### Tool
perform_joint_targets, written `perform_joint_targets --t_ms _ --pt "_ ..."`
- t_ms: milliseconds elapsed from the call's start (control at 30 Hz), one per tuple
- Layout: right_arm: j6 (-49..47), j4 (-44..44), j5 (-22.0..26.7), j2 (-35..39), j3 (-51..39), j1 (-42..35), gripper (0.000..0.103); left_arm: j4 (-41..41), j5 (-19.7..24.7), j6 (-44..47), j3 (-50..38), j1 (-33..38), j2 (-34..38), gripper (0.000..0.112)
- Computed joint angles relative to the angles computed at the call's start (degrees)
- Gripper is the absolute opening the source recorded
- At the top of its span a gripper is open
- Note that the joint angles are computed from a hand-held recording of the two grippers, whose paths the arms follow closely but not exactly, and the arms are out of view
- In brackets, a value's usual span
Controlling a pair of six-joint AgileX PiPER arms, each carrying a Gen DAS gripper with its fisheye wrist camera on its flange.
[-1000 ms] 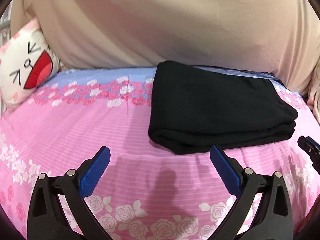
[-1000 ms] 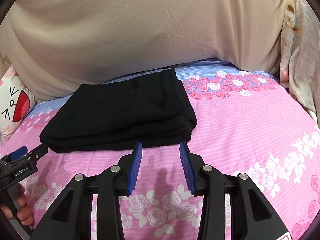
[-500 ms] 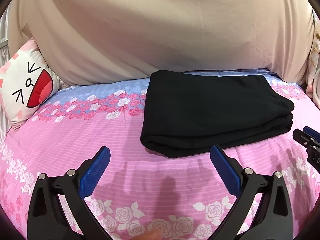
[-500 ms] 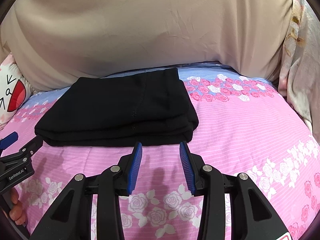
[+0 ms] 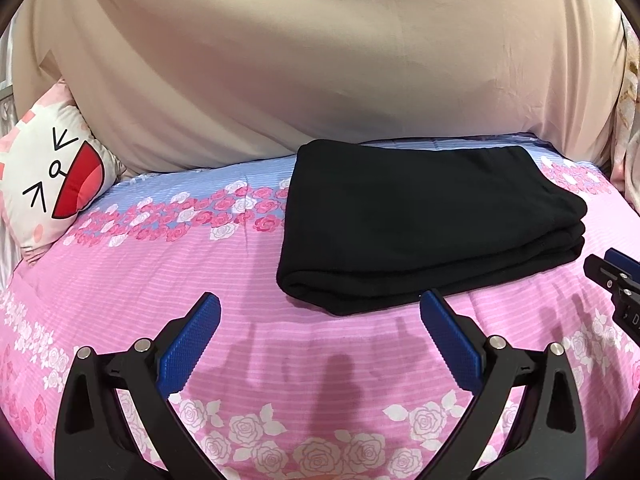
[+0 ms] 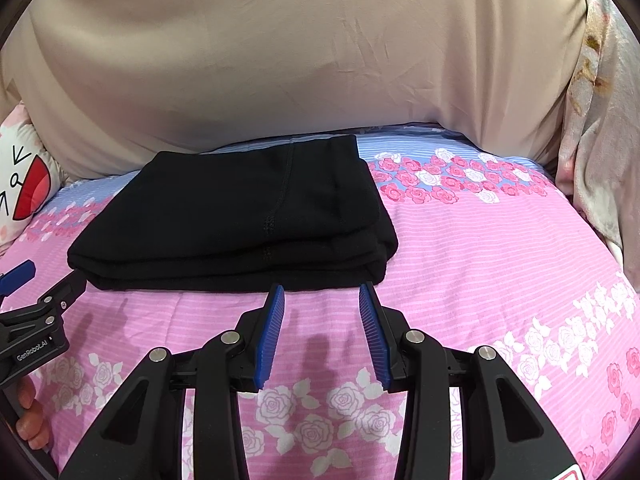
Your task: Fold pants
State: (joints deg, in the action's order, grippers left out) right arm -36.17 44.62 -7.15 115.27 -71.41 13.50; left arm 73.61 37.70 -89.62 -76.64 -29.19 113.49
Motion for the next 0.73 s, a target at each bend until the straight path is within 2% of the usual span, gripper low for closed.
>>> perform_joint_targets --t_ms 467,567,733 --pt "-1.0 1.0 -0.2 -0.1 0.2 0.0 0.039 0.8 0.9 -1.0 0.3 -0.3 -0.3 0.097" --pt "-0.7 0.9 -0.6 -0.3 0.5 0.2 0.046 0.0 1.1 0.6 -0.4 -0.5 0.1 0.097" --pt "1.4 -1.5 -1.2 -0.6 1.1 0.2 0.047 0.2 0.7 0.7 -0.4 -0.4 -0.1 0.097"
